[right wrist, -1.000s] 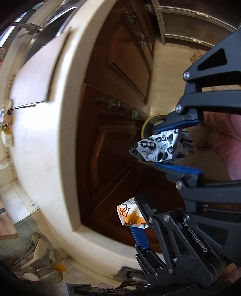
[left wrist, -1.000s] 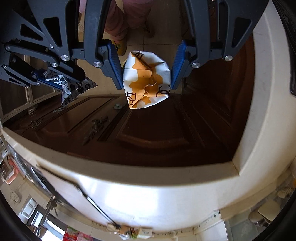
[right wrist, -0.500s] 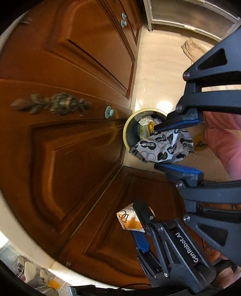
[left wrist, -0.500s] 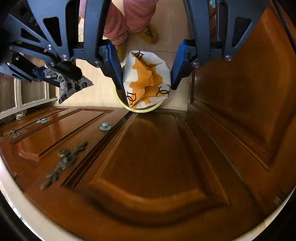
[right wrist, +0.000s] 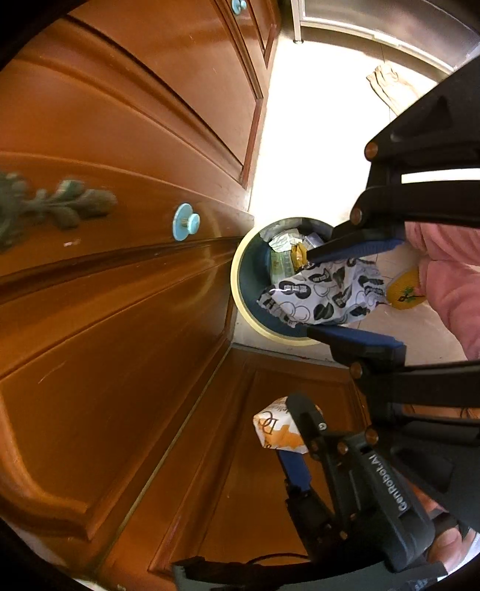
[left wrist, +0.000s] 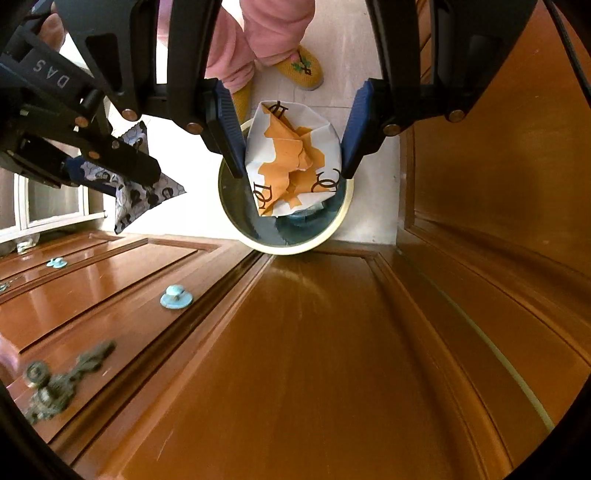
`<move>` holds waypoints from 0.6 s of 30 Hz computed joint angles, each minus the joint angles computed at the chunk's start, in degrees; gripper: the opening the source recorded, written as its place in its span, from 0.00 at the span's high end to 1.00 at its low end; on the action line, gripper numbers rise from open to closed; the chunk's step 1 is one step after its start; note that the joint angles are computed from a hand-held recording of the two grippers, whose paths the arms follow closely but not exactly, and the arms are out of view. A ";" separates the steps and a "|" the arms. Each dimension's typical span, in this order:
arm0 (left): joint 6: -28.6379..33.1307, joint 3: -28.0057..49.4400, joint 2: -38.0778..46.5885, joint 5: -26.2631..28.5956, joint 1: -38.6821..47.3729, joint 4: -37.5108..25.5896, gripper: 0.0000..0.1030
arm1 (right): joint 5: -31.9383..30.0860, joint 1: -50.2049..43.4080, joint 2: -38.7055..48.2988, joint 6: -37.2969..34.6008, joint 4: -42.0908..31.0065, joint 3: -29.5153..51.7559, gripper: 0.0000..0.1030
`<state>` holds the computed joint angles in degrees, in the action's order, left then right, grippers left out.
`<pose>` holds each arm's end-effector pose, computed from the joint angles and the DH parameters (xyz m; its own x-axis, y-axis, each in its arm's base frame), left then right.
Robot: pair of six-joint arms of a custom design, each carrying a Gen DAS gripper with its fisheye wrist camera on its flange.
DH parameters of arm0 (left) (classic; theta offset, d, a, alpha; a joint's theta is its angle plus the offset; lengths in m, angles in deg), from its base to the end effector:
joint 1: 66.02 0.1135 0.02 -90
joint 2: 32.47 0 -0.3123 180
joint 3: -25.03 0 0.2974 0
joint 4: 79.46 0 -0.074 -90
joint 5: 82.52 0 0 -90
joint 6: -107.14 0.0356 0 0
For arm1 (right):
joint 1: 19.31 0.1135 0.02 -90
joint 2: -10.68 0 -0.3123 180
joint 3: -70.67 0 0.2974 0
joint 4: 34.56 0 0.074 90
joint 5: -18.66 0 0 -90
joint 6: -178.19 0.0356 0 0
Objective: Collect trash
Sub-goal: 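Carry the paper ball and patterned wrapper down over the bin with both tools, then open both tools to drop the paper ball and wrapper into the bin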
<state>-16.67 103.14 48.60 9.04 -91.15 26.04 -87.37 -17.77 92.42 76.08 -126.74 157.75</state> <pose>0.2642 -0.1250 0.2997 -0.9735 -0.1577 -0.1656 -0.1346 0.9805 -0.1429 0.2768 0.0173 0.3422 -0.9673 -0.2277 -0.1117 -0.2495 0.9334 0.2580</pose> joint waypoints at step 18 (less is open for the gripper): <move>4.34 -6.86 3.87 4.34 2.13 6.67 0.33 | -1.97 -1.39 3.97 -1.55 5.45 -6.78 0.54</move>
<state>-12.33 96.28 52.47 13.38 -89.02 32.71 -89.34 -19.16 96.38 74.53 -121.29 150.97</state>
